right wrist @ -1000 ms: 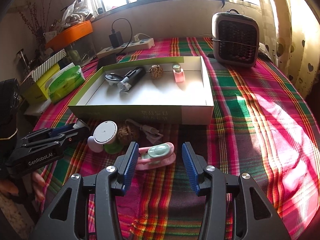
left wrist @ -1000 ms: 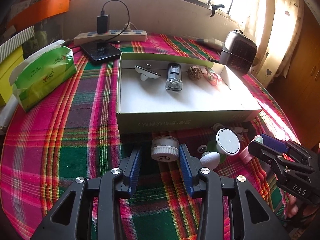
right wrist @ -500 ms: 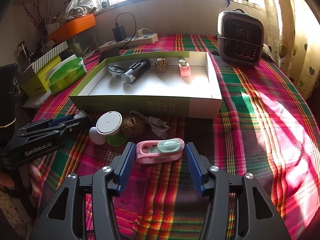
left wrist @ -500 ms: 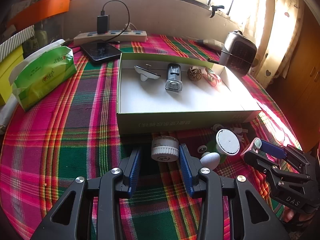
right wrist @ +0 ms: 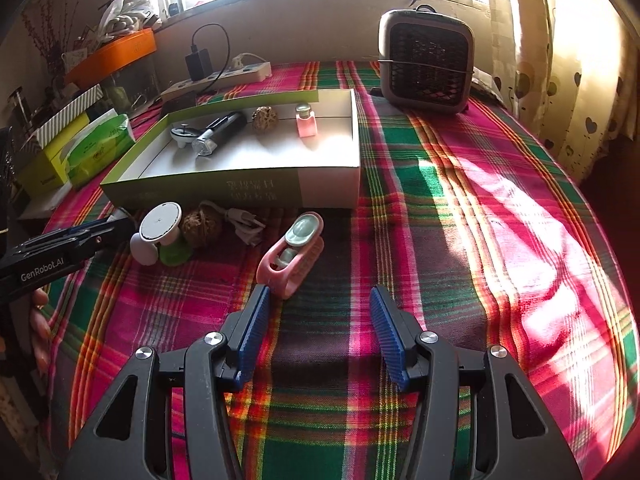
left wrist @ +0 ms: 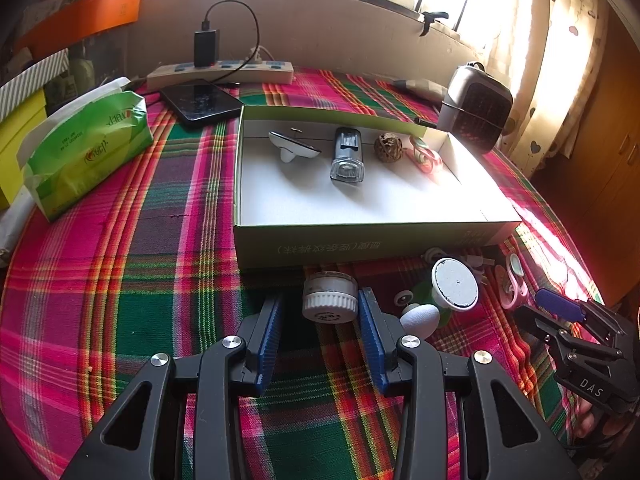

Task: Organize objects
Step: 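Reach the right gripper to the pink-and-teal holder while the left approaches the white ridged cap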

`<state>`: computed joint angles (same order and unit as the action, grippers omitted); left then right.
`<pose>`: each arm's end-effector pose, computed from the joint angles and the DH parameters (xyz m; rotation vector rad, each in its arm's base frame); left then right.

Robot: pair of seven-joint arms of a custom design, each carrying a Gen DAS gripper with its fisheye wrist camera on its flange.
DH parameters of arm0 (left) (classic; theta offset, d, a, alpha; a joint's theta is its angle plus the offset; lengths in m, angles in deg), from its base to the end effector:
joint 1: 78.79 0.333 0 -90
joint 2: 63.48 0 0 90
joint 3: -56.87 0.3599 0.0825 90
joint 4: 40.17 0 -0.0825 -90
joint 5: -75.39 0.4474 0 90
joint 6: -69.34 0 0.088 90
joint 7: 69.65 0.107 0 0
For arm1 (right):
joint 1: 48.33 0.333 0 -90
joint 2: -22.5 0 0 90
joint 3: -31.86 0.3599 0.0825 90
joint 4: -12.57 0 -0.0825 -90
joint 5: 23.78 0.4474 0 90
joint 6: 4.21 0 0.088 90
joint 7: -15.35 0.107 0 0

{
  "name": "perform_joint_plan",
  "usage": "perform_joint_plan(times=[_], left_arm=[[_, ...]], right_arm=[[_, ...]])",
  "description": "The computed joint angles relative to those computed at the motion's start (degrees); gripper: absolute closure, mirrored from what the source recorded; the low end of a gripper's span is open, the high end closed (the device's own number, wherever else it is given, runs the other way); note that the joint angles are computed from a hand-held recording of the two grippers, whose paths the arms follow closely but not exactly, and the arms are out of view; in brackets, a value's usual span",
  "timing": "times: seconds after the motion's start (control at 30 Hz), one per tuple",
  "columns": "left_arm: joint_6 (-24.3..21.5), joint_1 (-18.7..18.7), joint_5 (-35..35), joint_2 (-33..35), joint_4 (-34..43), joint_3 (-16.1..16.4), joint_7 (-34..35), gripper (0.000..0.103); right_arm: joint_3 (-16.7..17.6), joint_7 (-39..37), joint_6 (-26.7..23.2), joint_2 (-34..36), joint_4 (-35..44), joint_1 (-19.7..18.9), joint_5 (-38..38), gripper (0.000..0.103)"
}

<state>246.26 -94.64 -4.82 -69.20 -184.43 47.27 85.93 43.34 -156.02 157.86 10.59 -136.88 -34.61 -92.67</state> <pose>0.4760 -0.1367 0.3450 -1.7065 2.1176 -0.9385 0.4059 0.2416 0.3412 -1.6437 1.9730 -0.6556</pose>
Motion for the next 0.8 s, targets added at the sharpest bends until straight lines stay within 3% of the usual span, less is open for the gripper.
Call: perform_joint_plan(times=[0.2,0.8], left_arm=[[0.0,0.0,-0.5,0.0,0.0,0.0,0.5,0.067],[0.4,0.2,-1.6,0.5,0.7,-0.4,0.8,0.067]], right_arm=[[-0.4,-0.5,3.4,1.9,1.3,0.0,-0.9,0.051],[-1.9,-1.4,-0.9,4.0,3.8,1.6,1.2,0.051]])
